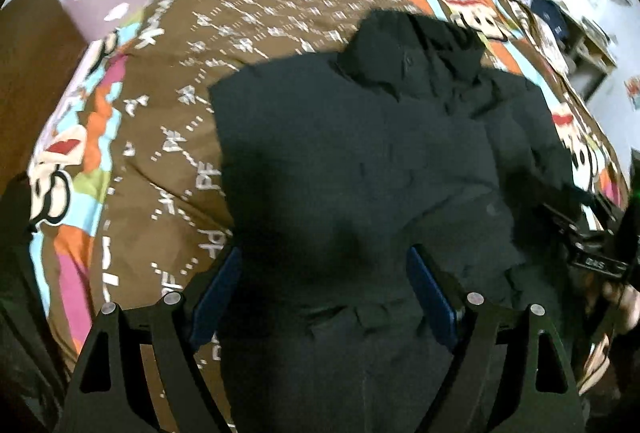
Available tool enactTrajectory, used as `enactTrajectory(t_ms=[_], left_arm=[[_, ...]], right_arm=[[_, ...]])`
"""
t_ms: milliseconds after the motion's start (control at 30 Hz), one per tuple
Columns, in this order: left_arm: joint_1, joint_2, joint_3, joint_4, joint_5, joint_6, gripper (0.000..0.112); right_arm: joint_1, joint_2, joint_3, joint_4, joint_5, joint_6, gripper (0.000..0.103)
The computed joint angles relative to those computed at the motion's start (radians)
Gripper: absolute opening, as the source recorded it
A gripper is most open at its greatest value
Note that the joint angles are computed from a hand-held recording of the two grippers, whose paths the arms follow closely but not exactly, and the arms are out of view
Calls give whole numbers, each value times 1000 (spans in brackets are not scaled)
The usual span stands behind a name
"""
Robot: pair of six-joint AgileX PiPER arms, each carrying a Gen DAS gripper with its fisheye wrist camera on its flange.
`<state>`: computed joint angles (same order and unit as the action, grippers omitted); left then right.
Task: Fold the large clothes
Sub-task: 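Grasp the jacket hem with both grippers and lift it toward the collar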
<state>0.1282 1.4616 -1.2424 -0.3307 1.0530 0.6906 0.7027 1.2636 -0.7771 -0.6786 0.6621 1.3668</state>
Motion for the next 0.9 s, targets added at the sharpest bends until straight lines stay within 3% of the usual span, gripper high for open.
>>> enactTrajectory(t_ms=[200,367,433,533,700,800,900], left_arm=[[-4,35,-88,-97,-47,14,80],[53,188,-219,-425,-16,219,80],[44,273,-299,-462,1,240,80],[-5,391,-395,-475,-66,249,80],[-88,552,-522,-484,-128,226,80],[-136,614,-566,-467,-213,178,79],[-146,662,-605,-548,-233,195,72]], right_arm=[[-152,18,-132,64,-3,-158,102],[-347,213,-388,187,-48,-422,102],[-400,313,-505,199,-60,-484,102],[-449,414,-593,160,-85,-480,100],[-551,498,-639,405,-139,-727,75],[-572,538,-678,461,-137,-810,62],[-566,589,-750,468,-94,-839,52]])
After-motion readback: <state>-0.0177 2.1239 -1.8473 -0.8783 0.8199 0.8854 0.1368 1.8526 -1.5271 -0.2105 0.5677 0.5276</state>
